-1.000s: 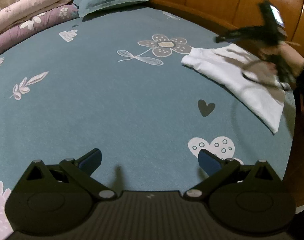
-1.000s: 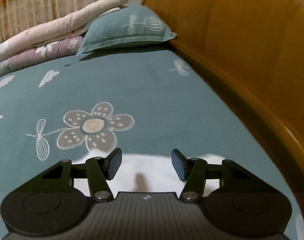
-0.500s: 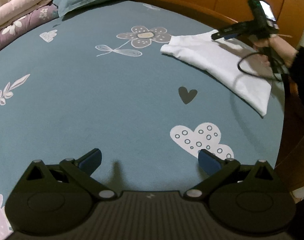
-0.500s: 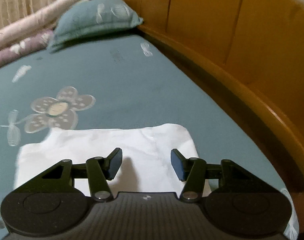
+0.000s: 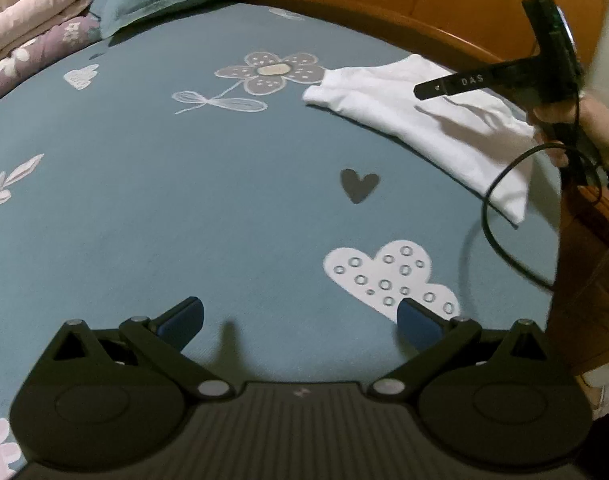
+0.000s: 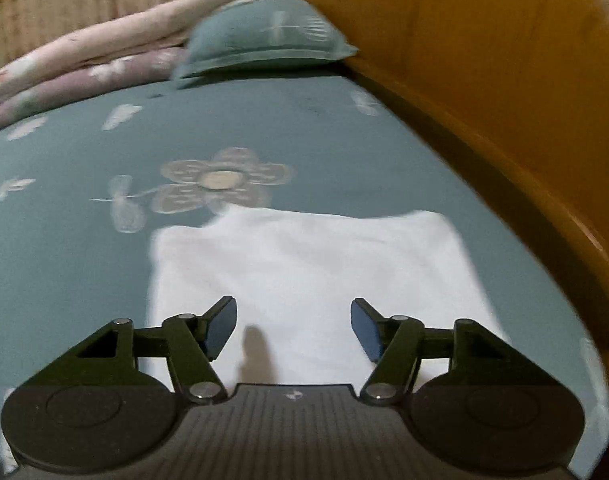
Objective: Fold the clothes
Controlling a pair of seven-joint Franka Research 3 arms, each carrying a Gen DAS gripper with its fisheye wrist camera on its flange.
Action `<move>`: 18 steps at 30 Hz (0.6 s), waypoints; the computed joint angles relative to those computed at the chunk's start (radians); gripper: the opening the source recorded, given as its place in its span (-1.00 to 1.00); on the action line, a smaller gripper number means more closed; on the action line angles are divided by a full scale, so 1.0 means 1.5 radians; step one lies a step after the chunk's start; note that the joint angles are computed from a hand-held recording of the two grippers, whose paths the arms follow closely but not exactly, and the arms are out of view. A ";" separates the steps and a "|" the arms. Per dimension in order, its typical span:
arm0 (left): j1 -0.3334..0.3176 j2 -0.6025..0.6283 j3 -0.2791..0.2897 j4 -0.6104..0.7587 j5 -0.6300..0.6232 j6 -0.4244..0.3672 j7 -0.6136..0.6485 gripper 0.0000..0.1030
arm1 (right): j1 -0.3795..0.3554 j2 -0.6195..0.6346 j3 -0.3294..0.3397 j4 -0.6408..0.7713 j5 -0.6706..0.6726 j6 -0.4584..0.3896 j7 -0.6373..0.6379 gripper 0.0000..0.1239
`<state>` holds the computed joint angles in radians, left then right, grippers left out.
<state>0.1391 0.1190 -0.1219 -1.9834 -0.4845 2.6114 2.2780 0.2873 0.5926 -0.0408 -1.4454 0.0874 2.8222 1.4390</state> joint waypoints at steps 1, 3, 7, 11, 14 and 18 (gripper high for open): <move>-0.002 0.000 0.002 -0.002 0.009 0.006 -0.012 0.98 | 0.000 0.009 0.005 0.009 -0.001 -0.005 -0.008 0.13; -0.004 -0.001 0.003 -0.006 0.019 0.015 -0.032 0.98 | 0.002 0.027 0.015 0.028 -0.001 -0.015 -0.024 0.17; -0.003 -0.007 0.002 -0.008 0.017 0.008 -0.047 0.98 | 0.013 -0.001 0.007 -0.006 0.000 -0.007 -0.015 0.20; -0.008 -0.007 0.005 -0.008 0.039 0.007 -0.074 0.98 | 0.077 -0.087 -0.072 -0.140 -0.050 0.050 0.094 0.27; -0.003 -0.004 0.004 -0.002 0.019 -0.002 -0.082 0.98 | 0.087 -0.128 -0.080 -0.215 -0.062 0.068 0.182 0.35; 0.006 0.001 0.002 0.006 -0.023 -0.013 -0.062 0.98 | 0.088 -0.127 -0.081 -0.209 -0.096 0.047 0.226 0.37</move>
